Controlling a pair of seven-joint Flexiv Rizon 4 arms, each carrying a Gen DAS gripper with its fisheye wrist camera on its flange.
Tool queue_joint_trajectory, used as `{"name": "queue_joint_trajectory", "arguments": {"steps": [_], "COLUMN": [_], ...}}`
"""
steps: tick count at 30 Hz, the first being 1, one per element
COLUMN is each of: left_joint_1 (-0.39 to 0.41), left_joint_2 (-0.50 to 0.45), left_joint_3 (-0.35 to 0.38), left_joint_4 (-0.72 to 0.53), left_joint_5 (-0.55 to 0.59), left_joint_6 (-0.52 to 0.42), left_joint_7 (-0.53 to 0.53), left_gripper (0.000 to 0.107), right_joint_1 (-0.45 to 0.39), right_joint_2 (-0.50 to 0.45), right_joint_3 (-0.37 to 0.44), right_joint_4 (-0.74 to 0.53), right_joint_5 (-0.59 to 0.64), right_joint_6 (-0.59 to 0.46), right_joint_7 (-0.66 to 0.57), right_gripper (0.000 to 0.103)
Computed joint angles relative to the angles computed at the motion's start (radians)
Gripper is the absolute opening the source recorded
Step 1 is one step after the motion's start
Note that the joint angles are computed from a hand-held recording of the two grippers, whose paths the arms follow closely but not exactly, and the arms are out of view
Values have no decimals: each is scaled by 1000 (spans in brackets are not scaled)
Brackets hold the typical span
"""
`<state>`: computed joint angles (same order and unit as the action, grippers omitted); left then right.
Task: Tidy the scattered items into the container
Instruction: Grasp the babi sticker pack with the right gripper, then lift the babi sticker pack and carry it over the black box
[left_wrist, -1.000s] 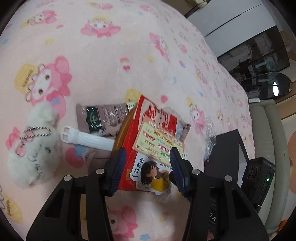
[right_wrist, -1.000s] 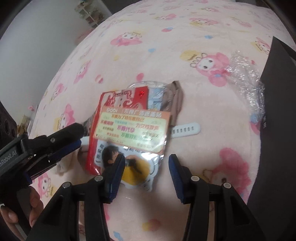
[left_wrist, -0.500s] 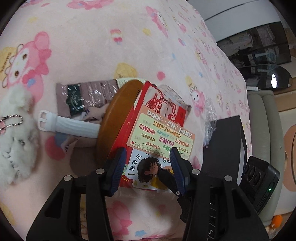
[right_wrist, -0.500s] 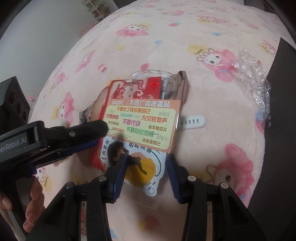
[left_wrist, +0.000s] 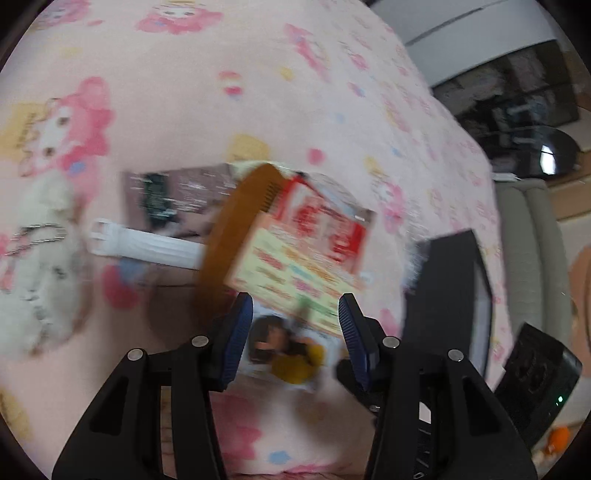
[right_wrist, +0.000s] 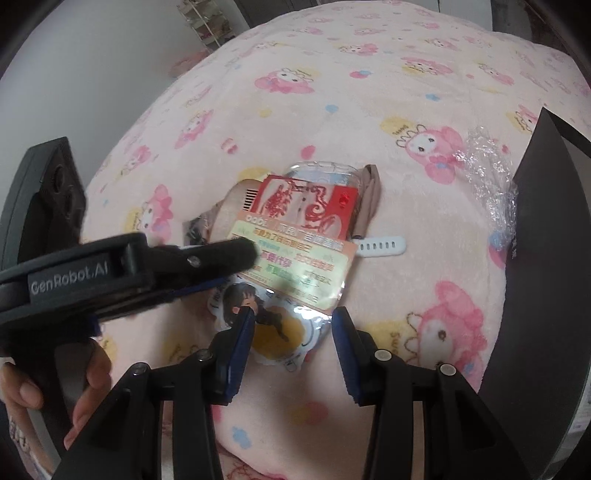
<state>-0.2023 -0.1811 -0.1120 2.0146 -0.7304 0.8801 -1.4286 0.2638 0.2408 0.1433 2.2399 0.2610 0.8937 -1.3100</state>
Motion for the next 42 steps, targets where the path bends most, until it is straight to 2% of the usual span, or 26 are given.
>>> {"name": "queue_joint_trajectory", "arguments": {"steps": [1, 4, 8, 11, 13, 19, 25, 27, 29, 31, 34, 39, 42], "left_joint_1": [-1, 5, 0, 9, 13, 4, -11, -24, -32, -32, -29, -33, -47], "left_joint_2": [-3, -6, -18, -16, -10, 25, 30, 19, 2, -9, -24, -47, -48], "left_joint_3": [15, 18, 22, 9, 5, -1, 5, 14, 26, 26, 15, -1, 3], "left_joint_4": [-9, -13, -40, -34, -29, -11, -35, -63, -104, -123, -141, -169, -176], "left_joint_5": [59, 89, 187, 153, 125, 54, 96, 203, 328, 367, 377, 366, 384], "left_joint_6": [-6, -13, -27, -48, -68, -104, -156, -167, -197, -220, -258, -328, -324], "left_joint_7": [-52, -82, -128, -93, -73, 0, 15, -44, -126, -146, -119, -56, -74], "left_gripper": [49, 50, 52, 52, 52, 54, 59, 61, 61, 61, 61, 62, 62], "right_joint_1": [-5, -14, -1, 9, 8, -3, 4, 0, -9, -21, -25, -24, -25], "right_joint_2": [-8, -24, -52, -51, -40, 16, 79, 91, 80, 63, 24, -49, -70], "right_joint_3": [4, 5, -11, -25, -19, -10, -36, -32, -17, -4, -3, -16, -19], "right_joint_4": [0, 10, -4, -21, -21, -8, 3, 11, 17, 22, 27, 8, -4], "right_joint_5": [-16, -32, 33, 140, 170, 164, 198, 189, 150, 103, 60, 55, 73], "right_joint_6": [-8, -21, -69, -105, -100, -116, -194, -214, -207, -188, -144, -112, -105], "right_joint_7": [18, 53, 26, -45, -65, -67, -87, -79, -42, 9, 43, 29, 5], "right_gripper": [39, 39, 40, 39, 39, 39, 40, 39, 40, 40, 41, 42, 44]}}
